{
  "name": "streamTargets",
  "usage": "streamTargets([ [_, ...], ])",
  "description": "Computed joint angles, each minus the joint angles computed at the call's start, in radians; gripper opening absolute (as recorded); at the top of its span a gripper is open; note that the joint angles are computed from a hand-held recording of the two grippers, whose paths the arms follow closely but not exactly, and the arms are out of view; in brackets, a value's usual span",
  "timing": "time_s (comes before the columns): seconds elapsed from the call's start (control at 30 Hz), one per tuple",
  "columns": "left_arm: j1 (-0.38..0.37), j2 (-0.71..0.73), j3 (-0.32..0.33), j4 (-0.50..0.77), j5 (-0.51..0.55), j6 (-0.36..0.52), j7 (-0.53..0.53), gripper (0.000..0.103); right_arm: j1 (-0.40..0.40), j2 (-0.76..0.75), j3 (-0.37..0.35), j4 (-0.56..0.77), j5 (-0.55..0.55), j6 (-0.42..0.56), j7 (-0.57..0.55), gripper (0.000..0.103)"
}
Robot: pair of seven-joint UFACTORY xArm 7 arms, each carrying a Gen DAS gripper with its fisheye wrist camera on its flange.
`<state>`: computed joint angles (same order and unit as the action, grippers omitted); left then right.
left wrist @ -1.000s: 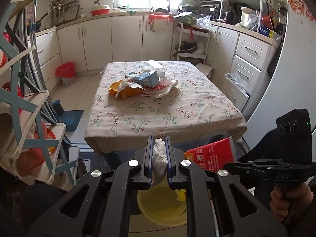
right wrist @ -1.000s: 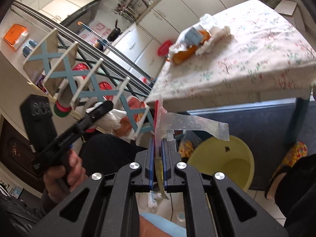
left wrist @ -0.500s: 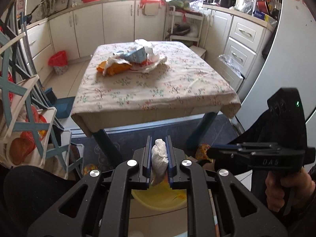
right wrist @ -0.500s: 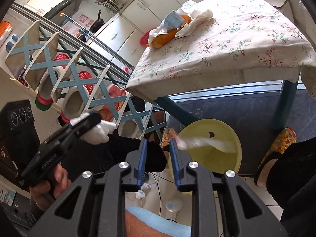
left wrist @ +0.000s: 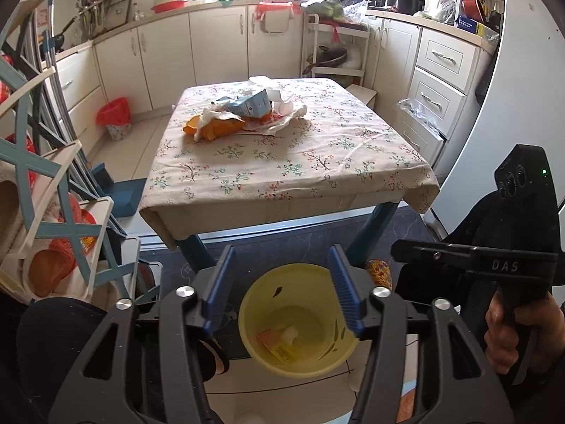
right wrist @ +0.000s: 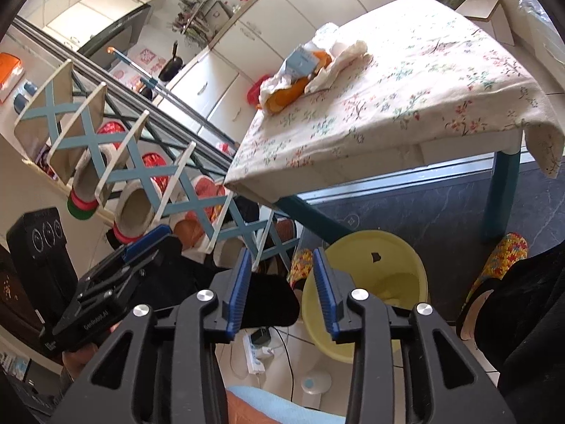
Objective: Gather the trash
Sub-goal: 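Open the left tool to drop the tissue into the basin, then move both tools back to the trash pile on the table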
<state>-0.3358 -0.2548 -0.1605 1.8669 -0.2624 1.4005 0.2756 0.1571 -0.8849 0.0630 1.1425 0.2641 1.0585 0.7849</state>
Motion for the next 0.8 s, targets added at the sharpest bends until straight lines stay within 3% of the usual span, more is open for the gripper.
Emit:
streamTargets([
  [0.07, 0.002, -0.006, -0.006, -0.007, 0.015, -0.02, -0.003, 0.063, -0.011, -0.003, 0.005, 0.002, -0.01, -0.004, 0.006, 0.045],
  [0.33, 0.011, -0.018, -0.003, -0.028, 0.034, -0.085, -0.021, 0.081, -0.023, 0.011, 0.019, 0.024, -0.043, 0.001, 0.002, 0.05],
  [0.53, 0.023, 0.023, -0.004, 0.008, 0.063, -0.106, -0.043, 0.084, -0.035, 0.022, 0.023, 0.039, -0.071, 0.005, -0.011, 0.052],
  [0.8, 0.029, 0.162, -0.013, 0.158, 0.123, -0.127, -0.095, 0.085, -0.044, 0.068, 0.018, 0.08, -0.097, -0.003, -0.046, 0.052],
])
